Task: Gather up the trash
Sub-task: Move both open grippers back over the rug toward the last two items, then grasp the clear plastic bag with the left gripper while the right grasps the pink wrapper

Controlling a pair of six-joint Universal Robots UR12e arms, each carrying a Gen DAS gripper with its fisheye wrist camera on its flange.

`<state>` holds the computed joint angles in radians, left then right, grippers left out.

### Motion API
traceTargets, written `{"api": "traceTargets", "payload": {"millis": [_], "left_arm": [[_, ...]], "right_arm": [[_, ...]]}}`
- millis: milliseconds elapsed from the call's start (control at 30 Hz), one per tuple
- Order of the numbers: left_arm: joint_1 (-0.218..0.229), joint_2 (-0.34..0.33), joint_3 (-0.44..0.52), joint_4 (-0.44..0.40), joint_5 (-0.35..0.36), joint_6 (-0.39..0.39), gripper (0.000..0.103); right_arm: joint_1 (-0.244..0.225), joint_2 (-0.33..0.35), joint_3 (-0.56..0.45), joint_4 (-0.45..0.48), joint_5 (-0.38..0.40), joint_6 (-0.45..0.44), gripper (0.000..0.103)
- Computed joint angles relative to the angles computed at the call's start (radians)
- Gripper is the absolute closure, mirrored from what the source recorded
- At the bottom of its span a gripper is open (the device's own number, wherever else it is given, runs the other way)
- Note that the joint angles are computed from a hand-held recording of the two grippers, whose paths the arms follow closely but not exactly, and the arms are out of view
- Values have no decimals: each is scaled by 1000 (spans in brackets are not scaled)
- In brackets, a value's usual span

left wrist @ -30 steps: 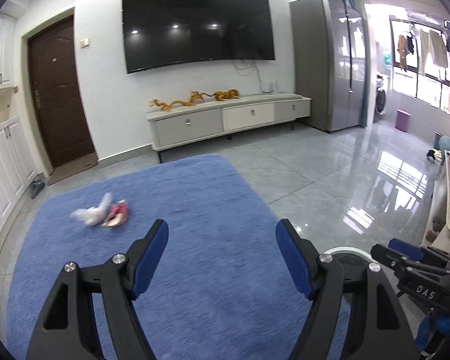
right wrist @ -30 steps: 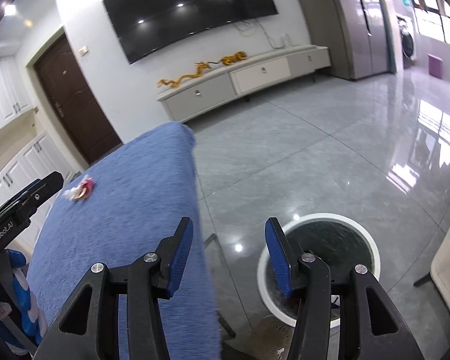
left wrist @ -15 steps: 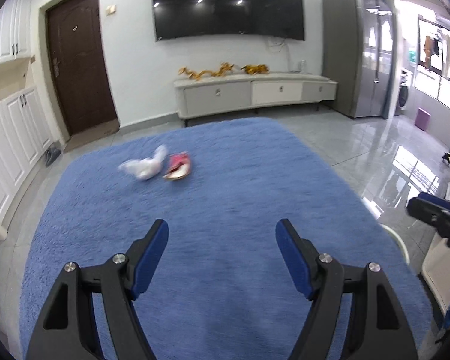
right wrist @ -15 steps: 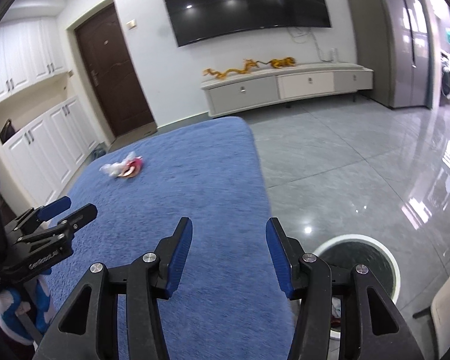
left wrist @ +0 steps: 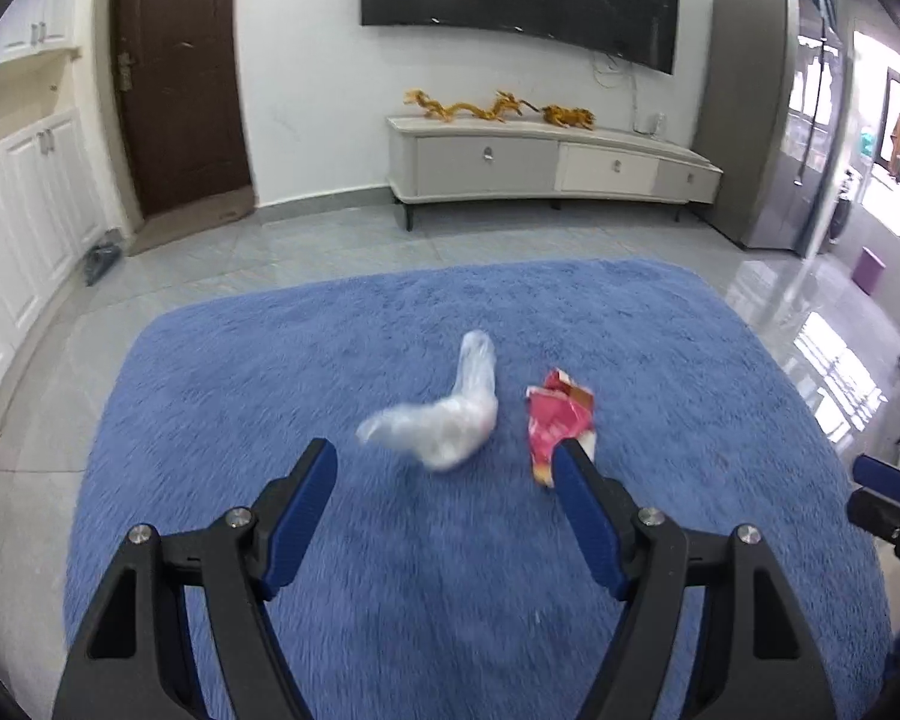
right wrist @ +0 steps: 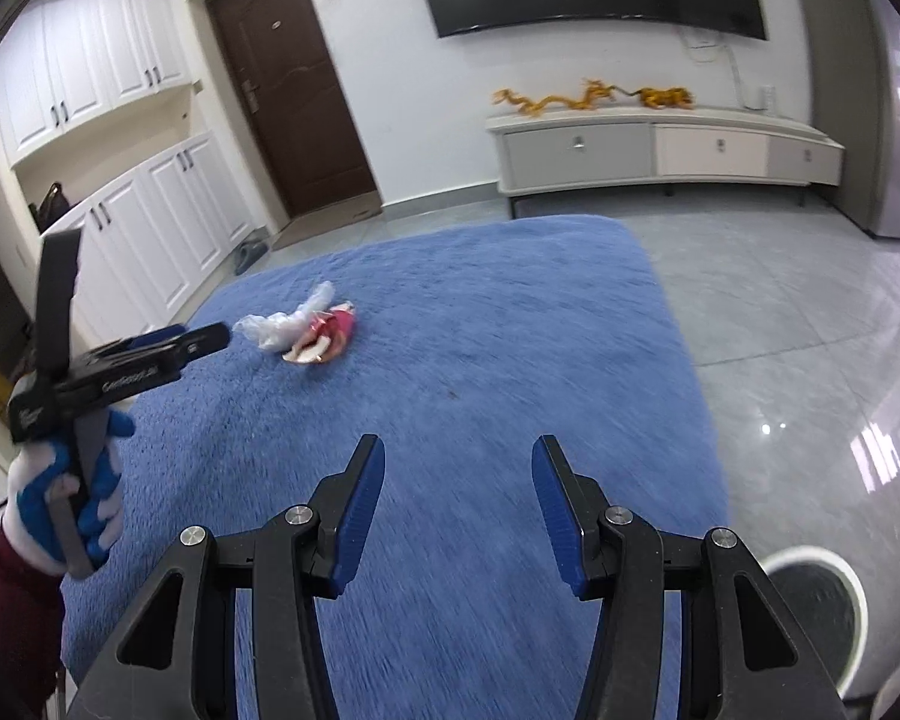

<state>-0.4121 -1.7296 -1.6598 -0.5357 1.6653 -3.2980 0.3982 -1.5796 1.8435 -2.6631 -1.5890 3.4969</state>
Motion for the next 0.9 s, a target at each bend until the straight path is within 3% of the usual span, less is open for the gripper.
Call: {"api": "traceTargets", "payload": {"millis": [100, 233, 300, 400, 600, 733, 900], "left_arm": [[26, -33, 33, -36, -92, 27, 30], [38, -74, 58, -71, -107, 23, 32], [47, -83, 57, -70, -112, 4, 48], [68, -77, 32, -21, -150, -50, 62], [98, -55, -15, 46, -222, -113, 74], [101, -41, -37, 76, -209, -133, 75], [90, -20, -58, 92, -143, -145, 75]], "right_arm": [[-3, 49, -44, -4, 38, -17, 53], [-7, 102, -93, 3, 72, -30, 53], [-9, 125, -113, 9, 89, -34, 53], [-8, 155, -139, 11, 108, -35, 53], [-6, 224, -202, -7, 175, -17, 53], [-2, 268, -245, -9, 206, 8, 53], [-5, 309, -281, 0, 250, 57, 53]]}}
